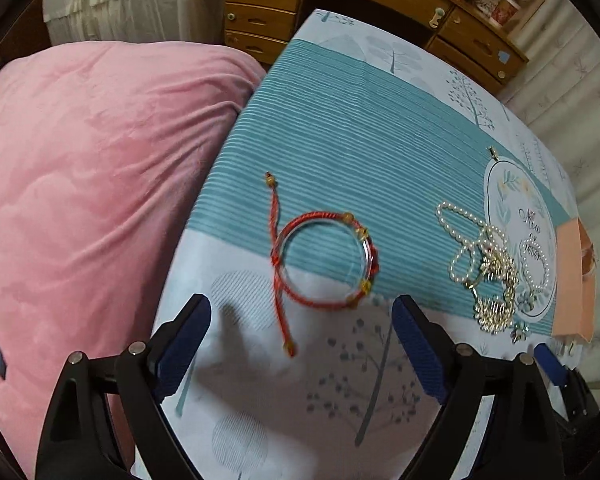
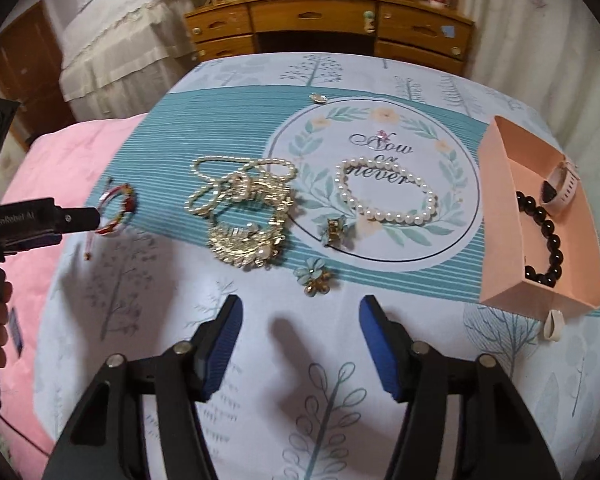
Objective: Organize jewelry
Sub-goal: 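Grasp the red string bracelet with the left tool while the right tool grasps the flower brooch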
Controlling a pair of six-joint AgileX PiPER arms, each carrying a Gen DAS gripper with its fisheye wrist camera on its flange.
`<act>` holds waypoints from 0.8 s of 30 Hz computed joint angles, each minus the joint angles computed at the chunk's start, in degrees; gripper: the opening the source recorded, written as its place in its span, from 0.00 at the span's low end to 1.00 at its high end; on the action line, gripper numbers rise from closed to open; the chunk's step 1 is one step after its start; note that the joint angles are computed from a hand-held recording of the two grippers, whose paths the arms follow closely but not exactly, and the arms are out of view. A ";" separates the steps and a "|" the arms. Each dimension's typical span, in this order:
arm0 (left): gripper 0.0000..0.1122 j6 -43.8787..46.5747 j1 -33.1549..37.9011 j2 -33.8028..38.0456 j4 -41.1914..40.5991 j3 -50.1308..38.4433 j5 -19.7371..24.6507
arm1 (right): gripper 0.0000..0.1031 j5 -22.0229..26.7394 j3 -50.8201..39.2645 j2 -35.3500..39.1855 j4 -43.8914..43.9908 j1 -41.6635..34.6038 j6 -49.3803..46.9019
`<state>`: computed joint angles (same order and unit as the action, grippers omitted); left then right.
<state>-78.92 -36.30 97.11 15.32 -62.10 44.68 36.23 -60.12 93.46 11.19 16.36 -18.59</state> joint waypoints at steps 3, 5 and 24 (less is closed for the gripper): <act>0.84 1.65 1.03 1.16 0.21 -0.13 -1.40 | 0.54 -1.75 0.38 0.53 -3.01 0.83 3.68; 0.84 1.97 1.73 1.89 0.67 -0.06 -2.45 | 0.52 -2.21 0.05 1.31 -4.88 1.27 6.08; 0.52 3.81 -0.43 6.72 3.92 -6.89 2.25 | 0.17 -2.09 -2.96 4.31 -5.93 2.09 9.62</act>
<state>-75.11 -36.73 103.82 19.24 -68.99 46.93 34.15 -63.07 97.77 5.26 18.45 -8.96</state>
